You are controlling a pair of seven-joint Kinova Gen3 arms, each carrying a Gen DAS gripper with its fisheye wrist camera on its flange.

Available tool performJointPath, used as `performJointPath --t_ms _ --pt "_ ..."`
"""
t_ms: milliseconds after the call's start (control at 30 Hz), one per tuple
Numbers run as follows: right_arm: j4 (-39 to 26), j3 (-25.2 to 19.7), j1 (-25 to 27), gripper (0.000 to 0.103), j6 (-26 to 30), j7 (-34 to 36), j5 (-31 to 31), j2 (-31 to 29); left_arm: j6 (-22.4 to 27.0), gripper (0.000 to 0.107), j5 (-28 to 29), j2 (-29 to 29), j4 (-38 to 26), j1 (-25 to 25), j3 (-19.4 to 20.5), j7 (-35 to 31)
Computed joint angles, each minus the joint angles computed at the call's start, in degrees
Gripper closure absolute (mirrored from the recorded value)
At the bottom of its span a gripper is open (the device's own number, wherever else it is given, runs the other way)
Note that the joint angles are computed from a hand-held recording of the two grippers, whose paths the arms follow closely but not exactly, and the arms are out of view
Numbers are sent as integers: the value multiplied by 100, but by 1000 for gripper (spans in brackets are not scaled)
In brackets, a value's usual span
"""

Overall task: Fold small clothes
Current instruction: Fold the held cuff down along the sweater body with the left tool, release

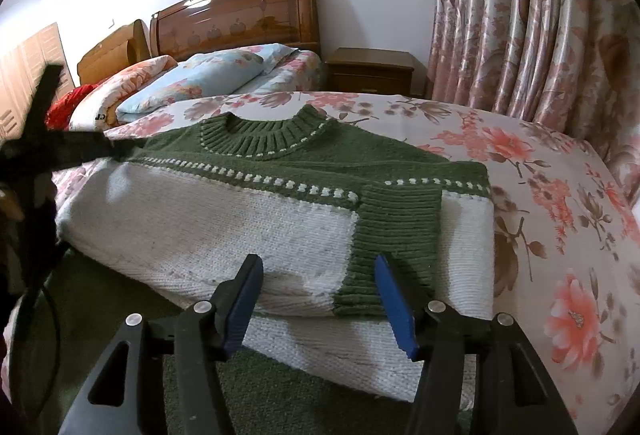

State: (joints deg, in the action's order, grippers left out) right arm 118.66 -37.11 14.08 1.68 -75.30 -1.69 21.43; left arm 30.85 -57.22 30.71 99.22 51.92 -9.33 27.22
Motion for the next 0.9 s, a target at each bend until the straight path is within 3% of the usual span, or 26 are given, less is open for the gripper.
performJointPath --t_ms 100,233,300,367,467,533,600,700,800,900 --pt "-2 -14 19 0 6 3 9 3 309 88 -75 -9 -68 -216 315 192" --pt "34 -381 385 0 -51 26 2 82 1241 86 256 64 -463 703 -121 68" --pt "60 -876 897 0 -99 2 82 215 1707 85 108 99 -593 980 -23 229" --pt "95 -1372 1428 0 -173 -17 109 376 2139 83 -75 92 -645 975 390 375" --pt "203 -2104 2224 0 -412 -411 483 715 2618 79 194 256 -789 1004 588 115" --pt "307 -2608 2755 0 -617 -528 655 1006 2490 78 214 300 -604 710 880 243" --pt "488 -3089 3239 0 -879 -455 819 1248 2163 78 22 126 -277 700 807 660" --pt "597 -3381 3487 0 -941 -611 1225 1381 1827 78 -296 -7 74 684 763 1194" --pt "282 -2877 2931 0 -321 -834 1217 1080 1697 78 -651 -74 299 588 881 1659" --pt "56 -2272 2268 0 -6 -764 985 810 1226 78 -965 -215 684 982 377 2335"
